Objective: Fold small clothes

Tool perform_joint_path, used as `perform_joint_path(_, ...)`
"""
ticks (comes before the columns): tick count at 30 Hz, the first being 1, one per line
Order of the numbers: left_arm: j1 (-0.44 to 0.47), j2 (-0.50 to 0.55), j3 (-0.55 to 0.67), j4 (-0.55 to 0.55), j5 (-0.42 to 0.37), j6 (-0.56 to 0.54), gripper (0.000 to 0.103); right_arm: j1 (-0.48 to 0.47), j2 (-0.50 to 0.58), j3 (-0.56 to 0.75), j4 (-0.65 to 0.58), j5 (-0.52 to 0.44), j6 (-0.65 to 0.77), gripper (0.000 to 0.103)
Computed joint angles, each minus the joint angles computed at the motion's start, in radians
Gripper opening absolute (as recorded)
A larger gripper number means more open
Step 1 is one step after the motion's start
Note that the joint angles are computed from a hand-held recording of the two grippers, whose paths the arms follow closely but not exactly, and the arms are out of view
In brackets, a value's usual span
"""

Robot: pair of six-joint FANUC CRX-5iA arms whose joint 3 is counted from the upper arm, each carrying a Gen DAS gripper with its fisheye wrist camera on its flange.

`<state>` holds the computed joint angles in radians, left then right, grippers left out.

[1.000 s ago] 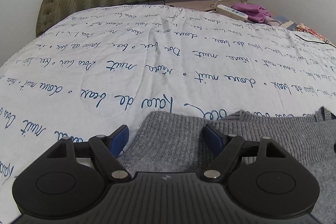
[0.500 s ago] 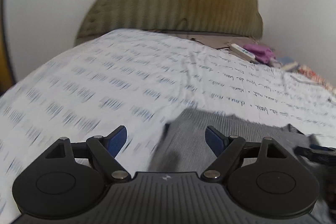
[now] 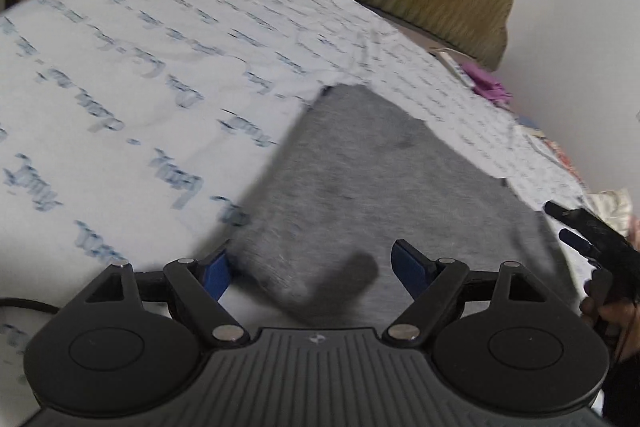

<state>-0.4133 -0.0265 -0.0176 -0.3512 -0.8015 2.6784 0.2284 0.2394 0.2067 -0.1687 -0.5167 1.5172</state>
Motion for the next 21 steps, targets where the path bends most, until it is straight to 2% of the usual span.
perform_joint_path(2, 0.002, 0.007, -0.007, 0.011, 0.030, 0.001, 0.083, -0.039, -0.059, 0.000, -0.202, -0.023, 0.164, 0.098)
perform_joint_path(3, -0.006, 0.017, 0.006, -0.013, 0.021, 0.034, 0.083, -0.053, -0.086, -0.007, -0.276, -0.036, 0.230, 0.099)
perform_joint_path(6, -0.015, 0.027, 0.018, -0.057, 0.013, 0.152, 0.077, -0.067, -0.146, -0.040, -0.371, -0.061, 0.346, 0.099)
perform_joint_path(8, -0.017, 0.040, 0.038, -0.070, -0.017, 0.180, 0.043, -0.071, -0.164, -0.045, -0.398, -0.086, 0.374, 0.100)
perform_joint_path(9, -0.017, 0.053, 0.055, -0.071, -0.047, 0.176, 0.035, -0.077, -0.161, -0.031, -0.416, -0.117, 0.377, 0.100)
perform_joint_path(10, -0.015, 0.059, 0.061, -0.072, -0.056, 0.170, 0.022, -0.080, -0.152, -0.010, -0.420, -0.152, 0.360, 0.100)
perform_joint_path(12, -0.020, 0.059, 0.068, -0.075, -0.066, 0.147, 0.019, -0.077, -0.125, 0.038, -0.424, -0.218, 0.319, 0.100)
perform_joint_path(15, -0.077, 0.101, 0.153, -0.156, -0.166, 0.101, 0.016, -0.071, -0.060, 0.152, -0.471, -0.357, 0.287, 0.100)
perform_joint_path(21, -0.269, 0.174, 0.291, -0.434, -0.281, -0.065, 0.016, -0.028, 0.161, 0.523, -0.556, -0.694, 0.205, 0.098)
